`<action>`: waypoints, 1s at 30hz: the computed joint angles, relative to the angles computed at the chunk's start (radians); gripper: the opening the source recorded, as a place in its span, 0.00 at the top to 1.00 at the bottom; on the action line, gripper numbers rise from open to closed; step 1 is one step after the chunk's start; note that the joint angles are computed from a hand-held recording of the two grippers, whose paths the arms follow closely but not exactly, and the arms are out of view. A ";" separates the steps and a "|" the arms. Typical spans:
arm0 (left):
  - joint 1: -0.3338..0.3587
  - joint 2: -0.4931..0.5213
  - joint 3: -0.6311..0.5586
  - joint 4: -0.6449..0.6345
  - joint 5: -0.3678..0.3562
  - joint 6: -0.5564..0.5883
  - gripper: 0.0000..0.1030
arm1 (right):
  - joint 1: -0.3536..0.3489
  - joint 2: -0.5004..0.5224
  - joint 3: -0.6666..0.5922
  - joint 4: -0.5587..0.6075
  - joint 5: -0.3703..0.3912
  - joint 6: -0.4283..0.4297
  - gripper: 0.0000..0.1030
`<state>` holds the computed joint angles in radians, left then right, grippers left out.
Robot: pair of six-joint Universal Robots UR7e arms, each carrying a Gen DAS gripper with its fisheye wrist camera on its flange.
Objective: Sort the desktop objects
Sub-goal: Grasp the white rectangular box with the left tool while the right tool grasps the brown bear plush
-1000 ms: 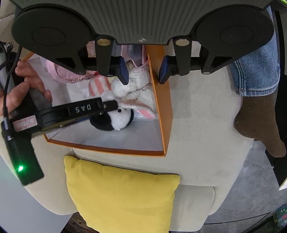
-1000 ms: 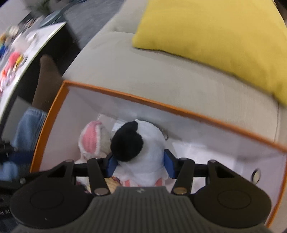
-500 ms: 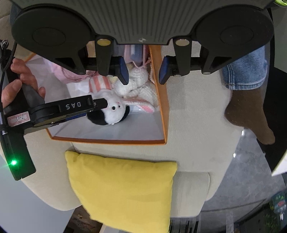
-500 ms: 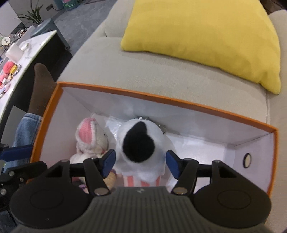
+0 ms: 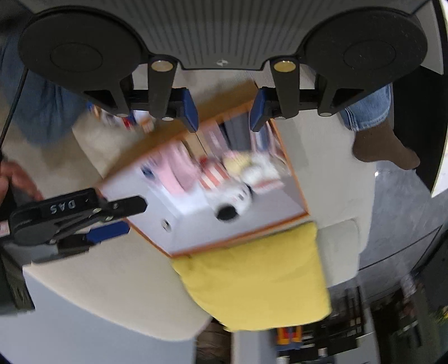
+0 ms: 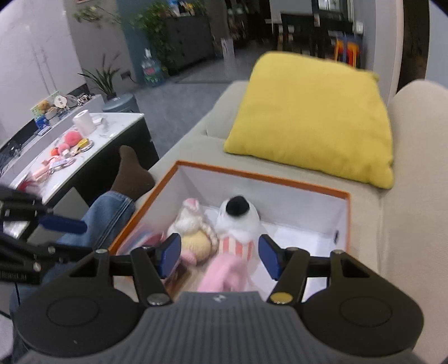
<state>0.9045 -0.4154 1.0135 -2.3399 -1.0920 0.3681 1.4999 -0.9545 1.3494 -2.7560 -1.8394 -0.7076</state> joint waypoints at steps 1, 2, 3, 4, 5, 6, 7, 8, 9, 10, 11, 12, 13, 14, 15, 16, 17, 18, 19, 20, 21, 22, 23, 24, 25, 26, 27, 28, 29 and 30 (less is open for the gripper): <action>-0.002 -0.014 0.032 0.000 0.001 0.008 0.52 | -0.004 -0.023 0.044 -0.023 -0.011 -0.013 0.39; -0.005 -0.024 0.060 0.005 0.003 0.012 0.50 | -0.010 -0.043 0.082 -0.037 -0.021 -0.024 0.39; -0.006 -0.035 0.089 0.009 0.004 0.015 0.49 | -0.012 -0.064 0.121 -0.044 -0.041 -0.035 0.45; -0.008 -0.047 0.122 0.008 0.008 0.016 0.48 | -0.017 -0.081 0.156 -0.050 -0.058 -0.044 0.48; -0.008 -0.052 0.144 0.012 0.012 0.021 0.48 | -0.022 -0.090 0.180 -0.047 -0.077 -0.050 0.50; -0.008 -0.058 0.169 0.019 0.017 0.034 0.48 | -0.028 -0.097 0.199 -0.041 -0.090 -0.052 0.50; -0.008 -0.066 0.197 0.019 0.023 0.050 0.48 | -0.036 -0.102 0.216 -0.038 -0.100 -0.048 0.50; -0.009 -0.073 0.226 0.012 0.030 0.069 0.48 | -0.043 -0.105 0.234 -0.033 -0.113 -0.047 0.50; -0.011 -0.077 0.253 0.012 0.037 0.091 0.48 | -0.049 -0.106 0.250 -0.028 -0.129 -0.054 0.50; -0.011 -0.080 0.274 0.014 0.042 0.107 0.47 | -0.052 -0.107 0.268 -0.038 -0.140 -0.065 0.50; -0.012 -0.080 0.295 0.015 0.049 0.119 0.46 | -0.054 -0.102 0.280 -0.043 -0.160 -0.080 0.50; -0.014 -0.078 0.317 0.013 0.063 0.133 0.46 | -0.054 -0.090 0.280 -0.033 -0.187 -0.099 0.50; -0.016 -0.075 0.335 0.009 0.080 0.150 0.46 | -0.052 -0.078 0.281 -0.028 -0.213 -0.114 0.51; -0.020 -0.070 0.355 -0.005 0.103 0.173 0.46 | -0.048 -0.062 0.279 -0.029 -0.250 -0.137 0.52; -0.025 -0.067 0.385 -0.039 0.132 0.202 0.46 | -0.048 -0.053 0.288 -0.051 -0.273 -0.166 0.52; -0.030 -0.062 0.408 -0.060 0.160 0.232 0.46 | -0.050 -0.050 0.299 -0.077 -0.286 -0.193 0.52; -0.033 -0.057 0.423 -0.074 0.180 0.257 0.46 | -0.047 -0.037 0.296 -0.091 -0.305 -0.214 0.52; -0.035 -0.053 0.436 -0.086 0.193 0.269 0.46 | -0.045 -0.026 0.287 -0.091 -0.320 -0.220 0.52; -0.036 -0.047 0.444 -0.094 0.206 0.278 0.46 | -0.046 -0.018 0.277 -0.080 -0.329 -0.213 0.51; -0.038 -0.041 0.456 -0.108 0.225 0.293 0.46 | -0.046 -0.011 0.269 -0.070 -0.335 -0.212 0.50; -0.039 -0.037 0.464 -0.122 0.239 0.304 0.46 | -0.045 -0.009 0.270 -0.076 -0.344 -0.222 0.50; -0.040 -0.031 0.469 -0.135 0.254 0.310 0.45 | -0.043 -0.006 0.271 -0.080 -0.354 -0.232 0.49; -0.042 -0.029 0.483 -0.156 0.269 0.322 0.45 | -0.041 0.000 0.268 -0.083 -0.363 -0.246 0.49; -0.044 -0.024 0.495 -0.192 0.281 0.348 0.44 | -0.039 0.005 0.269 -0.091 -0.373 -0.259 0.49; -0.046 -0.018 0.500 -0.217 0.294 0.363 0.44 | -0.037 0.012 0.269 -0.101 -0.386 -0.277 0.48; -0.046 -0.012 0.496 -0.227 0.302 0.371 0.44 | -0.034 0.012 0.276 -0.109 -0.396 -0.290 0.48; -0.047 -0.008 0.497 -0.241 0.312 0.372 0.43 | -0.033 0.017 0.274 -0.113 -0.405 -0.303 0.47; -0.047 -0.003 0.498 -0.257 0.323 0.377 0.42 | -0.031 0.023 0.270 -0.116 -0.414 -0.312 0.47; -0.048 0.002 0.504 -0.283 0.333 0.394 0.41 | -0.030 0.028 0.265 -0.119 -0.424 -0.322 0.47; -0.049 0.009 0.515 -0.322 0.346 0.422 0.40 | -0.029 0.036 0.260 -0.128 -0.434 -0.333 0.47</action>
<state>0.8553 -0.4068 1.5290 -2.6618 -0.7462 0.7898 1.4711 -0.9190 1.6096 -2.8837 -2.2730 -1.0405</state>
